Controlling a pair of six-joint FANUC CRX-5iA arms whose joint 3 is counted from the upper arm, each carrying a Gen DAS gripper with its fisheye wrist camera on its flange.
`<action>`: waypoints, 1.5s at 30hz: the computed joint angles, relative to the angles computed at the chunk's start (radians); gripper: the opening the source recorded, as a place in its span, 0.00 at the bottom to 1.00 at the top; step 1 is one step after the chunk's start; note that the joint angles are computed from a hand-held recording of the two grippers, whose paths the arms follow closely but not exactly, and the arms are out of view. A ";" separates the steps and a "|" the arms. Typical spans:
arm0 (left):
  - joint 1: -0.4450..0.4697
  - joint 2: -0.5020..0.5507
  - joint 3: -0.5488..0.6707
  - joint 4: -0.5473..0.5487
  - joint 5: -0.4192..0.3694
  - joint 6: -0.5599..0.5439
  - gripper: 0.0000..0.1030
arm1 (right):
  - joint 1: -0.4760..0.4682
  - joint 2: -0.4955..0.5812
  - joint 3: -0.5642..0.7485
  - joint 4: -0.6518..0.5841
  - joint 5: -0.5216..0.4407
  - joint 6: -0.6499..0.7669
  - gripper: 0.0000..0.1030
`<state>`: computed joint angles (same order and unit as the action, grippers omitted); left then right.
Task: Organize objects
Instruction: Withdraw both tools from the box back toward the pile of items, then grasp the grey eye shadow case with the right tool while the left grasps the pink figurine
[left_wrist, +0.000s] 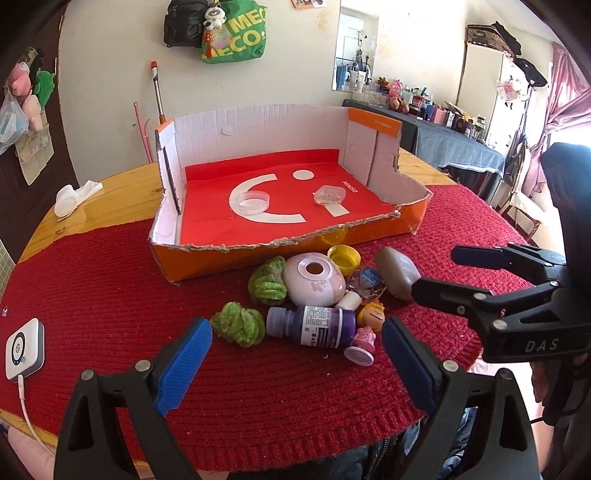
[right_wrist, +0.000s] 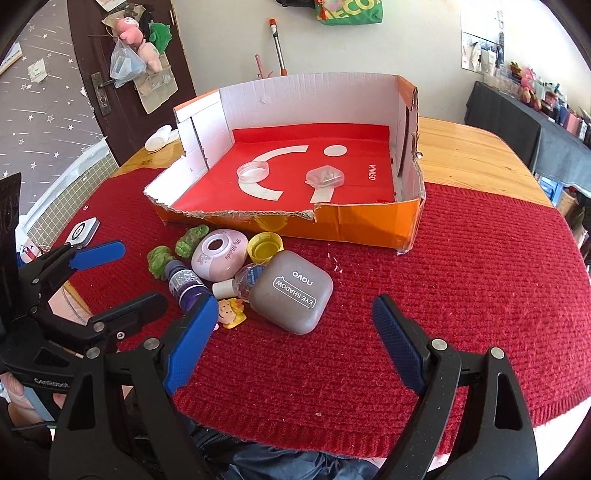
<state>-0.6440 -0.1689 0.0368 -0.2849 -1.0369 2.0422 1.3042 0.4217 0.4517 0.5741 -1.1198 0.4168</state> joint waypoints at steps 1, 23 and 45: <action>-0.003 0.001 -0.001 0.004 0.003 -0.007 0.91 | -0.003 -0.001 -0.003 -0.004 0.001 -0.001 0.83; 0.006 0.038 -0.025 0.106 0.063 -0.112 0.67 | -0.033 0.037 0.023 -0.013 -0.037 0.021 0.83; -0.023 0.015 -0.064 0.105 0.095 -0.106 0.51 | -0.036 0.052 0.024 -0.002 -0.053 0.033 0.80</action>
